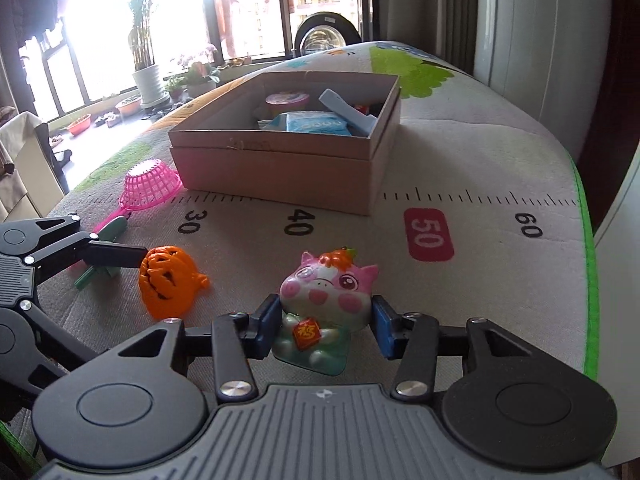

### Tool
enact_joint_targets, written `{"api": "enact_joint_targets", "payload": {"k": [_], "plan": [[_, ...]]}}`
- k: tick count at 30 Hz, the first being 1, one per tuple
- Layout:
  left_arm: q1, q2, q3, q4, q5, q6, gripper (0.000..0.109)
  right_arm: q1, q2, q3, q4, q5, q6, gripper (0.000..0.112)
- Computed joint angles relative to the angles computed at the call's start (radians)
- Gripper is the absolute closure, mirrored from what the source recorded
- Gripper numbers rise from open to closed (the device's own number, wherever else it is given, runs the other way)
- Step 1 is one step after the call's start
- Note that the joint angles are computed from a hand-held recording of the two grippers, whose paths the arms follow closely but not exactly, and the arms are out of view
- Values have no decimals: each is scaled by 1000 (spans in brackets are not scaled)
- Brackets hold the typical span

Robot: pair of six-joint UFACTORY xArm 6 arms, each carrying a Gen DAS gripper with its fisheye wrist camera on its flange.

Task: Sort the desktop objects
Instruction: 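Grasp the pink cat toy with the right gripper and drop it into the box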

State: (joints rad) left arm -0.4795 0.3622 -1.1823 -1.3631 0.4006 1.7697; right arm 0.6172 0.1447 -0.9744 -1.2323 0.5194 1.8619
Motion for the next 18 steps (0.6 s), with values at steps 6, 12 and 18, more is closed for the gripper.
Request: {"api": "enact_joint_targets", "payload": {"k": [6,12,18], "plan": [[41,-55,58,26,189,51,13,14,-30,42,-36,-7,80,62],[-46,-20,22,-244,-73,284,14,41,-55,62,-87,60,130,47],[-64,42,-43,-79,-132,18,27,49,-8,24,-49,76,77,47]]}}
